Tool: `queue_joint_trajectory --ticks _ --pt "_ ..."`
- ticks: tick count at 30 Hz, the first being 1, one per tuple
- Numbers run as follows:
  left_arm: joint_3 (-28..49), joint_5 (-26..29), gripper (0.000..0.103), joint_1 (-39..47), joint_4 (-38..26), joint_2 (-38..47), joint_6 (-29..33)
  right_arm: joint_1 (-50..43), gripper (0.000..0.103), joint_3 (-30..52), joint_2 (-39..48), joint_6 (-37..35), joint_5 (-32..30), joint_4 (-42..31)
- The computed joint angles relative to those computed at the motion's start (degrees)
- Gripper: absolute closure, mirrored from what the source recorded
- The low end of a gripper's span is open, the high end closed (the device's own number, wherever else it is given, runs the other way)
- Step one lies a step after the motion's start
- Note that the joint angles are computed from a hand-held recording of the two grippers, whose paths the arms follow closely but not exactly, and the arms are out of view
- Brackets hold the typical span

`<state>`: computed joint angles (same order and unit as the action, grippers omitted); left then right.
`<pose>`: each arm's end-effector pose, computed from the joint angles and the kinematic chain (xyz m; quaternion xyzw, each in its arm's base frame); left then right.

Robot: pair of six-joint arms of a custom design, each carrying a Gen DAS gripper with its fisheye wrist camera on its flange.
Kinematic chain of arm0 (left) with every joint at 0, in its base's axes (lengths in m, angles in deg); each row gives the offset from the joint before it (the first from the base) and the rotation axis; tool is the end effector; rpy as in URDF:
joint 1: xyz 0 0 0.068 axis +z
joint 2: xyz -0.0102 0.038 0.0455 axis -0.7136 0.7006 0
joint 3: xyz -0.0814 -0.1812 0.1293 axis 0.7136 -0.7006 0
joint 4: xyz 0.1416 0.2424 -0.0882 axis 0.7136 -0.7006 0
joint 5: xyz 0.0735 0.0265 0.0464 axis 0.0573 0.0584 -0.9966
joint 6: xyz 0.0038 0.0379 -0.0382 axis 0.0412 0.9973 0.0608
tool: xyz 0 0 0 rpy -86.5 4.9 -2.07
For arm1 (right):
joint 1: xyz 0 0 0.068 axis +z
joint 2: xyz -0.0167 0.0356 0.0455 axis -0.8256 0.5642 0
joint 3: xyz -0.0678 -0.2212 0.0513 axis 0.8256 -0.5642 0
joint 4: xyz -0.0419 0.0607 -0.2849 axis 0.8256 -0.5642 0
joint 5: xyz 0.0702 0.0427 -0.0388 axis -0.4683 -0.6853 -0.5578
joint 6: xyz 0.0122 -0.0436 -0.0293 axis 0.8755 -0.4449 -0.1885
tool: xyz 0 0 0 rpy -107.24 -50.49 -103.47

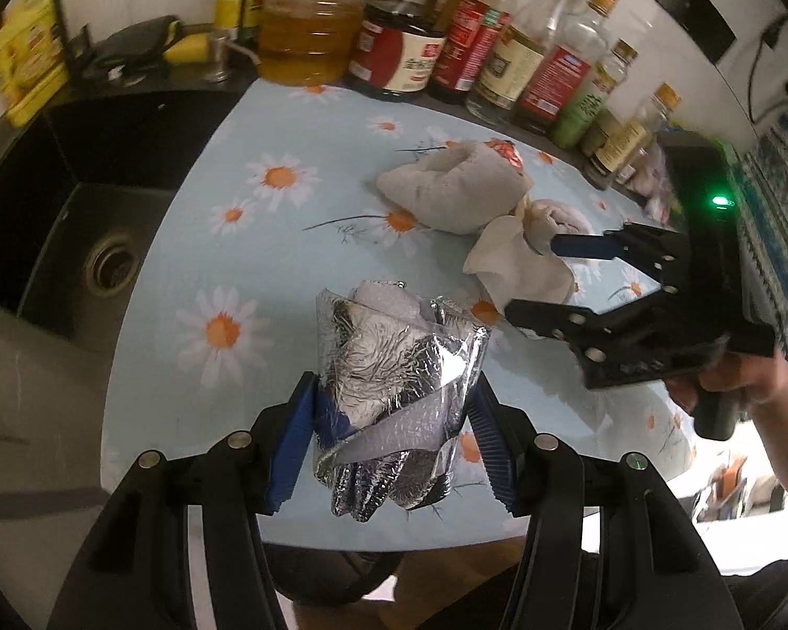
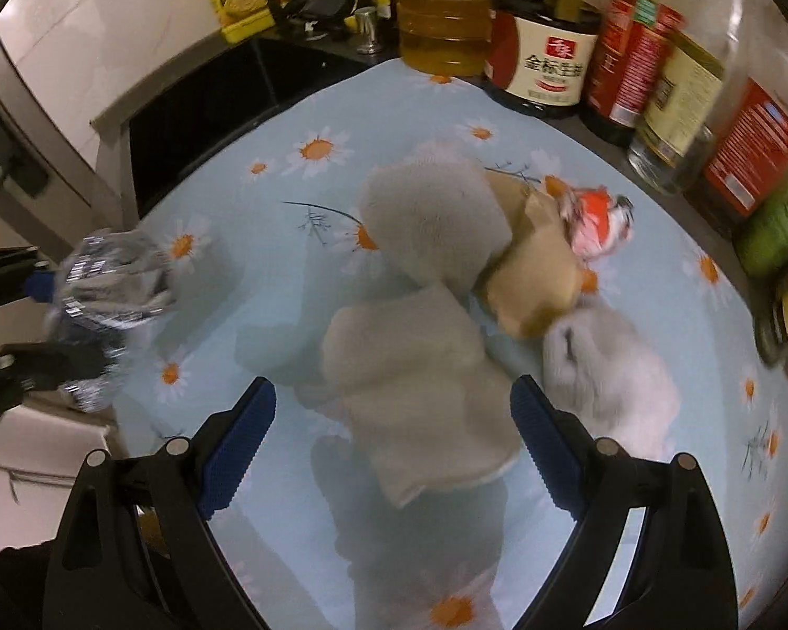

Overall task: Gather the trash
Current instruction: 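Grasp the white tissue with the right tool while the left tool holds the foil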

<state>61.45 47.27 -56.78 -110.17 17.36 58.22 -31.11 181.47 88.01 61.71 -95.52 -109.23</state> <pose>0.1857 -0.0403 0.3224 -0.0939 0.9635 -0.1166 0.2220 0.3408 0.1681 0.2773 -0.4290 0.8753 0.1598 0.1557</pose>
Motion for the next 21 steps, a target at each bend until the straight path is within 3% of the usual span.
queue_joint_trajectory --ticks 9,15,21 --pt "-0.9 -3.5 0.048 -2.8 -1.4 -3.3 -8.3 0.4 0.014 5.8 7.7 -2.3 -0.2 -1.1" --pt "-1.3 -3.4 0.048 -2.6 -1.0 -3.0 -9.5 0.8 0.030 7.0 9.3 -1.8 0.4 -1.0" --pt "-1.2 -2.4 0.048 -2.2 -0.8 -2.2 -8.5 1.1 0.032 5.6 8.2 -0.8 0.5 0.5"
